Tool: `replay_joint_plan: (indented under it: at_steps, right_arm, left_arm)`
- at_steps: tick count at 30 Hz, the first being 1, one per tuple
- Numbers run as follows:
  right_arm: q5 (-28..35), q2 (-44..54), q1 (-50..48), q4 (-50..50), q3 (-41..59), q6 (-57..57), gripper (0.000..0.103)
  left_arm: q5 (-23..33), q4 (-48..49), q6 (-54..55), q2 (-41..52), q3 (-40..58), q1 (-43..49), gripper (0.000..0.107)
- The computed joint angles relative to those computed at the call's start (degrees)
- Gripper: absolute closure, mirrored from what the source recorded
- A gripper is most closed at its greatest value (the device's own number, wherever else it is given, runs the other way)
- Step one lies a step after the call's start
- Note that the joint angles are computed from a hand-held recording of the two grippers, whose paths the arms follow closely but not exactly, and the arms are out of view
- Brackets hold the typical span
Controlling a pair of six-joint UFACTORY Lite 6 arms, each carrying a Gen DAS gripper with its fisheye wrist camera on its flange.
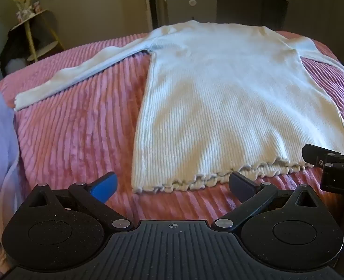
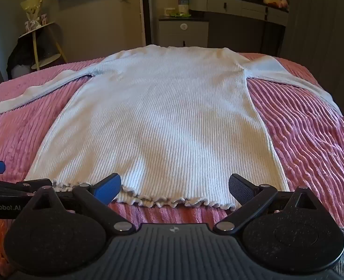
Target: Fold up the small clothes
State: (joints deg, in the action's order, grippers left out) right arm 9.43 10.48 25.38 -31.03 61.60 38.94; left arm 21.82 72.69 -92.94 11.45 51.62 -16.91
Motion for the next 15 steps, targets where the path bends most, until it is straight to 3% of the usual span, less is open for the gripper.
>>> replay_joint_plan:
  at_steps: [15]
  right_arm:
    - [-0.44,0.58,-1.03,3.55,0.24,-4.35,0.004]
  left_arm:
    - [-2.39,-1.39,2.81,-0.19,-0.18,1.64,0.004]
